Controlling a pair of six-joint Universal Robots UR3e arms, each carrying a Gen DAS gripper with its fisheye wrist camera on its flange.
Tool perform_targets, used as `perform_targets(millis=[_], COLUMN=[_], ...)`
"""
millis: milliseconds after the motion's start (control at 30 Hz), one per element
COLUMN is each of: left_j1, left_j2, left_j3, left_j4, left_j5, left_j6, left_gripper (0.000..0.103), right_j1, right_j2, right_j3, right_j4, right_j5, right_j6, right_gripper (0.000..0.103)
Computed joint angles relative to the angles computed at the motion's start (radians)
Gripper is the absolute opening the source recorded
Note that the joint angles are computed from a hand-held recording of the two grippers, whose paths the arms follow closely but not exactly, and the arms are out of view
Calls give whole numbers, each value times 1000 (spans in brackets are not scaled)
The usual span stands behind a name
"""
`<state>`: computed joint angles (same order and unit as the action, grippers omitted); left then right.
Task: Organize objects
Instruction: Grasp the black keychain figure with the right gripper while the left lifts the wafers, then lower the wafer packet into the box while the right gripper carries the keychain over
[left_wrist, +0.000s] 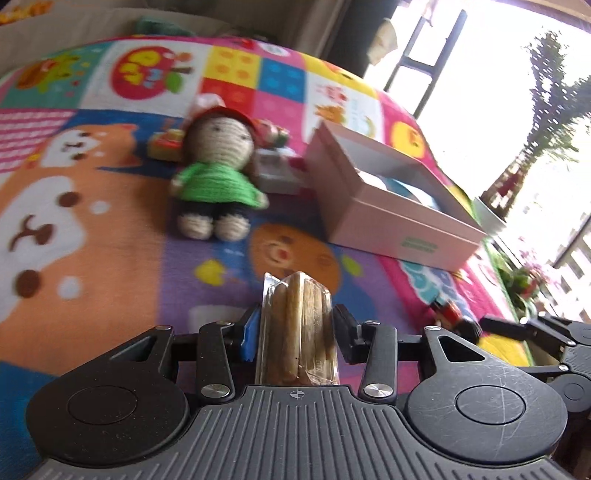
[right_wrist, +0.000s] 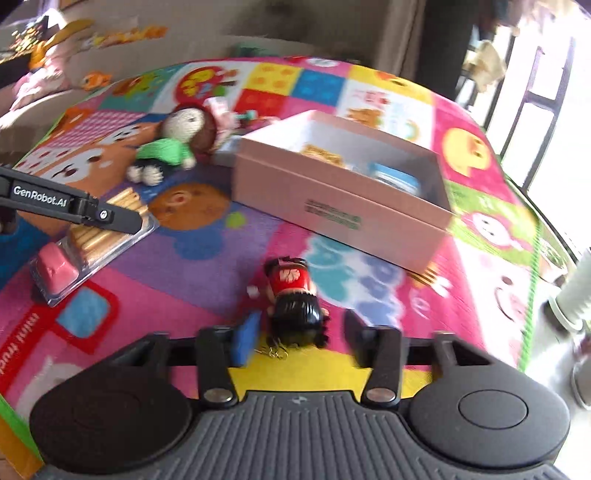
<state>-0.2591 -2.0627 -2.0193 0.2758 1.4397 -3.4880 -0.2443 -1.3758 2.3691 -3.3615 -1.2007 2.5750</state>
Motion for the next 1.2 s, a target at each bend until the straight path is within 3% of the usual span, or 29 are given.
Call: perform_targets(millis=[33,67,167,333,500,600,733,833,967,1067,1133,1200], left_j1=[-5,-9,9,82,42,-47,-117,-155,-165,-161,-167,-174], left_j2=[3,12,65,209,250,208,121,72,71,76,71,65], left_j3=[-2,-14,-90,-241,-231,-147,-42,4,14,-2,-1,5], left_j4=[4,15,72,75,-16,-100,-171,-157,-175,-157,-149,-149], left_j5=[3,4,-8,-48,-22,82,204,280,297,290,300,312], left_j6=[5,6,2,31,82,93,66,52,54,60,56,47], left_gripper=[46,44,34,33,34,34,42,41,40,40,40,40], right_j1=[-15,-30,-59,-66,-92,-91,-102,-100,-147,-182,-175,-148], right_j2=[9,19,37,44,22,19,7,7,-29,-36,-39,-36], right_j3=[21,37,60,43,12,20,9,13,40,106,87,16], right_j4=[-43,-74,-98,-43,77,74,117,110,141,-34,-50,41], right_j5=[6,20,59,103,154,151,164,161,232,280,286,267], right_j6=[3,3,23,49,51,48,33,24,-27,-31,-37,-23], right_gripper=[80,85,91,103,103,103,103,103,103,102,94,86])
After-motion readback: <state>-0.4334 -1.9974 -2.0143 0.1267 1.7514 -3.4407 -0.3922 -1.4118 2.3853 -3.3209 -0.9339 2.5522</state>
